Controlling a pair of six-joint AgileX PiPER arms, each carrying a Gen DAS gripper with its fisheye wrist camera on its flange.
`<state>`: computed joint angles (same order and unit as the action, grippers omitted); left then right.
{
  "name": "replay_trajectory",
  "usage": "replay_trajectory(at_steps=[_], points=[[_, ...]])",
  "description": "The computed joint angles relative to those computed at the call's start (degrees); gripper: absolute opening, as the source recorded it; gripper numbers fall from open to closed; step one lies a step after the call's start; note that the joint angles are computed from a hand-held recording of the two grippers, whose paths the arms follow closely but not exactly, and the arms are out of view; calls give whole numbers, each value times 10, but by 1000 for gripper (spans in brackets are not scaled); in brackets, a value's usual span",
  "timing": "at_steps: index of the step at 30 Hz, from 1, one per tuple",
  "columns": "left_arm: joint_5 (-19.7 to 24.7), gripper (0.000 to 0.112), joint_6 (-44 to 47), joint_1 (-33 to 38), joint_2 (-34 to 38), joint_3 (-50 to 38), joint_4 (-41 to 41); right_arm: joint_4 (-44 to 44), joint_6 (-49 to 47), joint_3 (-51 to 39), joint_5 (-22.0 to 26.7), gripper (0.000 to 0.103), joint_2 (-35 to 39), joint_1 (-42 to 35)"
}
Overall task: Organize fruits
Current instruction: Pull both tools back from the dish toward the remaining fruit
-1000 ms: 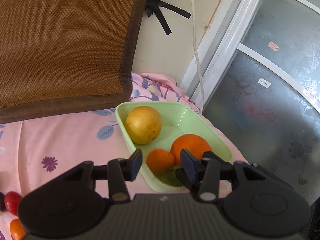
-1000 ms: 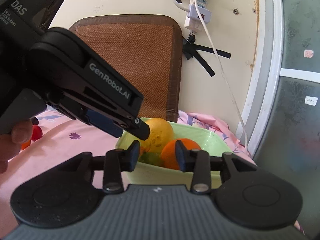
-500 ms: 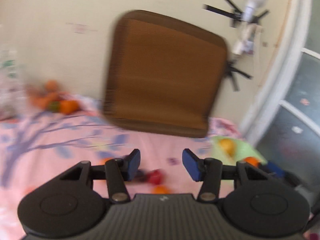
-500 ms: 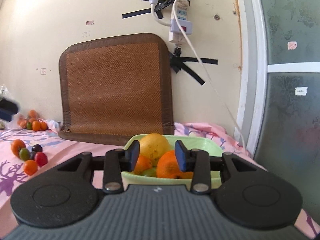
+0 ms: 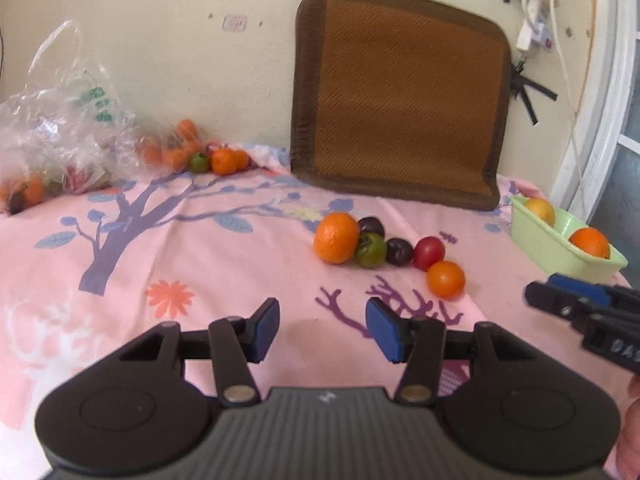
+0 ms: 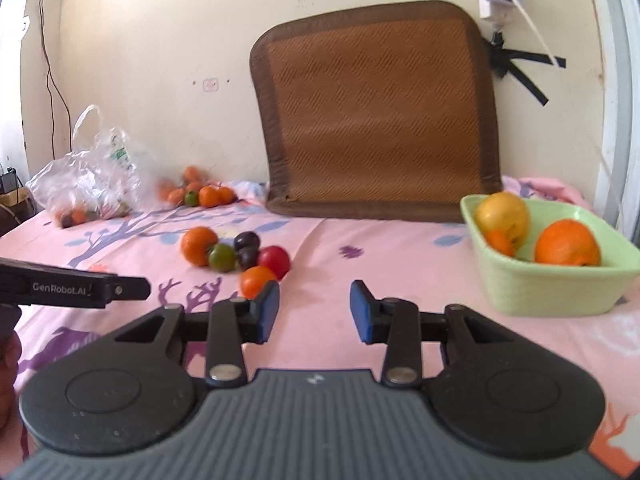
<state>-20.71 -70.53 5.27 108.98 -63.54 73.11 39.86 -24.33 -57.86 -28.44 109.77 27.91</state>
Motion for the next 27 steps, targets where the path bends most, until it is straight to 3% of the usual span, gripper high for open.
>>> replay_trajectory(at_steps=[3, 6, 14, 27], points=[[-9, 52, 67, -3, -8, 17, -54, 50, -43, -18, 9, 42, 12, 7], [-16, 54, 105, -6, -11, 26, -85, 47, -26, -19, 16, 42, 12, 0], [-31, 54, 0, 11, 1, 4, 0, 39, -17, -25, 31, 42, 15, -5], [-30, 56, -1, 10, 0, 5, 2, 49, -29, -29, 36, 46, 16, -5]])
